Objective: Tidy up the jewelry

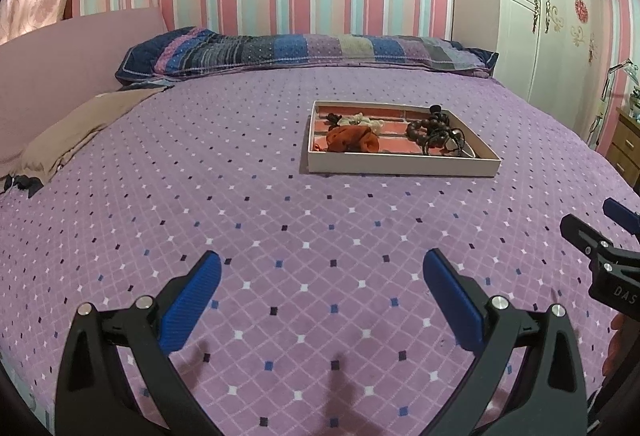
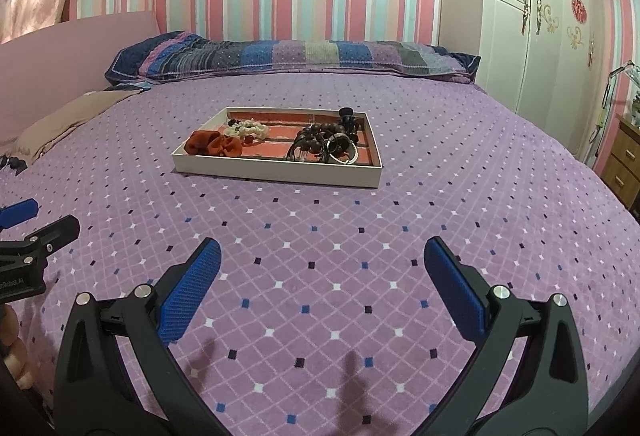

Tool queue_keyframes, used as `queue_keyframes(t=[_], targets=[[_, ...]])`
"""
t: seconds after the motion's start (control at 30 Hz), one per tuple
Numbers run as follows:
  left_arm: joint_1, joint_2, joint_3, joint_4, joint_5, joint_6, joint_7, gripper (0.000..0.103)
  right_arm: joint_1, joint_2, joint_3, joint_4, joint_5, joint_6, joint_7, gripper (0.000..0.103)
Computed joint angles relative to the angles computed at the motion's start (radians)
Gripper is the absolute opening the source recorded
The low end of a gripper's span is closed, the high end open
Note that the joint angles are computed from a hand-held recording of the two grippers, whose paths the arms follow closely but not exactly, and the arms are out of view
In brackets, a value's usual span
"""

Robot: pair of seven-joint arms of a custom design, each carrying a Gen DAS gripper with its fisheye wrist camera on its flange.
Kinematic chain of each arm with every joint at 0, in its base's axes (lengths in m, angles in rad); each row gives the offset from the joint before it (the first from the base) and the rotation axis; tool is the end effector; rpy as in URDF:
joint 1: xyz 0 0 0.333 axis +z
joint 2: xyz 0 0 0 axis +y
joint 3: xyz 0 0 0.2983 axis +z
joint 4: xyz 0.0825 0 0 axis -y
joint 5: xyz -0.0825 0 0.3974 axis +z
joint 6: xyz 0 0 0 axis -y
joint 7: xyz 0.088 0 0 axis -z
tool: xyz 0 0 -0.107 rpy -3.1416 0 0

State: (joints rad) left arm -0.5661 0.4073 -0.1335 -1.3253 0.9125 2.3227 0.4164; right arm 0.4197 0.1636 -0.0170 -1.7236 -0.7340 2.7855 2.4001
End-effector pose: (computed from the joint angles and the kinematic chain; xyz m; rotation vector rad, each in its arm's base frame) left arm 0.5822 -0.4453 0.5599 -1.6748 1.6057 -0.8242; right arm 0.6026 0.2904 0.5597 -1.7171 1.4769 -0.8381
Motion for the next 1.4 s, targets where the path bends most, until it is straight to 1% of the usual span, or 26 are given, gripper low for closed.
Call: queue_keyframes(t=[0.17, 0.43, 0.57, 1.4], targets=[[-0.023, -0.001, 0.013, 0.003, 0.055, -0.034, -0.029, 0.099, 0.005, -0.007, -0.005, -0.003, -0.043, -0.002, 0.036, 0.099], [-0.010, -0.007, 0.002, -0.004, 0.054, -0.026, -0.039, 0.099, 0.001, -0.017, 0.000, -0.006, -0.114, -0.006, 0.091, 0.099], [-0.020, -0.002, 0.007, 0.006, 0.072, -0.048, -0.044, 0.099, -0.005, -0.018, 0.007, -0.006, -0.113, -0.007, 0.090, 0.099], [-0.021, 0.002, 0.006, 0.011, 0.072, -0.042, -0.034, 0.099, -0.008, -0.020, 0.013, -0.003, -0.138, -0.015, 0.106, 0.099]])
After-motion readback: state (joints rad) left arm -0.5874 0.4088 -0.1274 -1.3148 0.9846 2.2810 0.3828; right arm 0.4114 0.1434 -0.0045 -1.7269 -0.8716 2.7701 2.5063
